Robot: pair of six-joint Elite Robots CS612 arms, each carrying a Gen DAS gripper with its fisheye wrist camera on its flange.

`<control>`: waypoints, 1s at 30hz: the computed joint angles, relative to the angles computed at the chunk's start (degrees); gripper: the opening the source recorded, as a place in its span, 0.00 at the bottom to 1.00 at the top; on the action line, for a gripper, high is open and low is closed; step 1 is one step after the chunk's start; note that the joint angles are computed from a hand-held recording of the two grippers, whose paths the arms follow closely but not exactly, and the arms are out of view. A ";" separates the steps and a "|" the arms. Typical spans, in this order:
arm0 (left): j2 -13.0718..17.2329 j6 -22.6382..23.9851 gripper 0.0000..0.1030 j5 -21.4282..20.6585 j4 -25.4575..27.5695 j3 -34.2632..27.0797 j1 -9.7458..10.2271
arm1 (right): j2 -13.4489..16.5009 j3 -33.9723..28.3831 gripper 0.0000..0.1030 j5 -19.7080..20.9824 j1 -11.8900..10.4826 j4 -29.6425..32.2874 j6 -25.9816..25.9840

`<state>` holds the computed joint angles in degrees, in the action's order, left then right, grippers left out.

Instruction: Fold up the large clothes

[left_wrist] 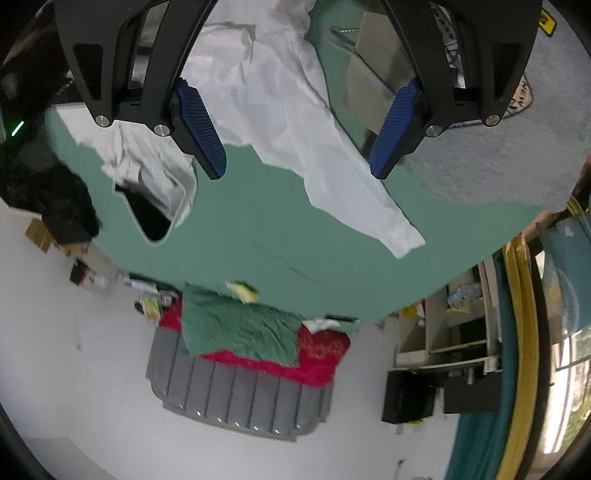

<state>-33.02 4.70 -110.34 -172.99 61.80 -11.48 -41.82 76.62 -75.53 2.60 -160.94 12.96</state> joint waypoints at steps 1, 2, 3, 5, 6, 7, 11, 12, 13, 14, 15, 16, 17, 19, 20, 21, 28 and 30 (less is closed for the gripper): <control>-0.01 0.45 0.81 0.08 0.20 0.07 -0.10 | -1.31 2.50 0.62 -1.51 -0.82 -3.30 1.25; 0.00 0.60 0.81 -0.04 0.29 0.14 -0.23 | -2.35 4.67 0.62 -2.72 -1.62 -6.08 2.61; 0.06 0.68 0.81 -0.37 0.44 0.03 -0.19 | -3.74 7.14 0.62 -4.95 -2.71 -8.53 4.59; 0.13 0.84 0.81 -0.51 0.64 0.03 -0.34 | -5.80 10.13 0.62 -11.43 -4.30 -8.66 7.46; 0.16 0.95 0.81 -0.43 0.50 0.07 -0.34 | -6.90 11.96 0.62 -16.83 -5.29 -7.06 9.16; 0.26 1.07 0.81 -0.03 0.51 0.04 -0.47 | -7.38 13.11 0.62 -20.45 -6.14 -5.42 10.32; 0.82 0.54 0.81 0.33 2.68 -0.89 -0.73 | -7.55 16.50 0.60 -18.32 -11.07 3.14 17.63; 0.93 0.66 0.81 0.45 3.39 -1.08 -0.88 | -7.46 17.83 0.52 -16.02 -11.94 1.79 18.77; 0.97 0.76 0.81 0.53 3.85 -1.14 -1.00 | -7.53 18.98 0.24 -16.12 -11.95 -1.85 18.15; 1.06 1.01 0.81 0.46 4.71 -1.18 -1.23 | -7.63 19.42 0.02 -15.58 -12.01 -3.08 17.62; 1.08 1.18 0.81 0.39 5.15 -1.14 -1.42 | -7.74 19.50 0.03 -14.48 -12.15 -2.77 17.69; 1.10 1.57 0.81 0.13 5.80 -1.10 -1.62 | -7.69 19.59 0.03 -15.13 -12.05 -3.21 17.28; 1.04 2.43 0.81 -0.24 6.32 -0.78 -1.92 | -7.58 19.44 0.02 -15.64 -11.91 -3.33 16.66; 0.82 3.93 0.81 -0.08 6.78 -0.18 -2.39 | -7.74 20.39 0.02 -21.66 -11.94 -5.36 17.95; 0.64 4.95 0.81 0.01 6.88 0.31 -2.65 | -7.85 20.52 0.02 -23.99 -12.02 -4.82 18.97; 0.59 5.30 0.81 0.10 7.01 0.40 -2.74 | -8.02 20.99 0.02 -24.62 -12.54 -4.64 21.43; 0.84 1.81 0.81 -1.17 4.92 -1.41 -1.27 | -7.30 13.01 0.31 -36.68 -9.53 10.75 15.53; 1.17 -0.23 0.81 -1.26 4.59 -2.83 -0.67 | -5.94 8.94 0.51 -41.91 -7.27 8.73 11.43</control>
<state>-31.85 4.47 -111.60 -168.40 58.97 -12.15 -47.76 85.57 -117.44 -4.67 -152.22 24.39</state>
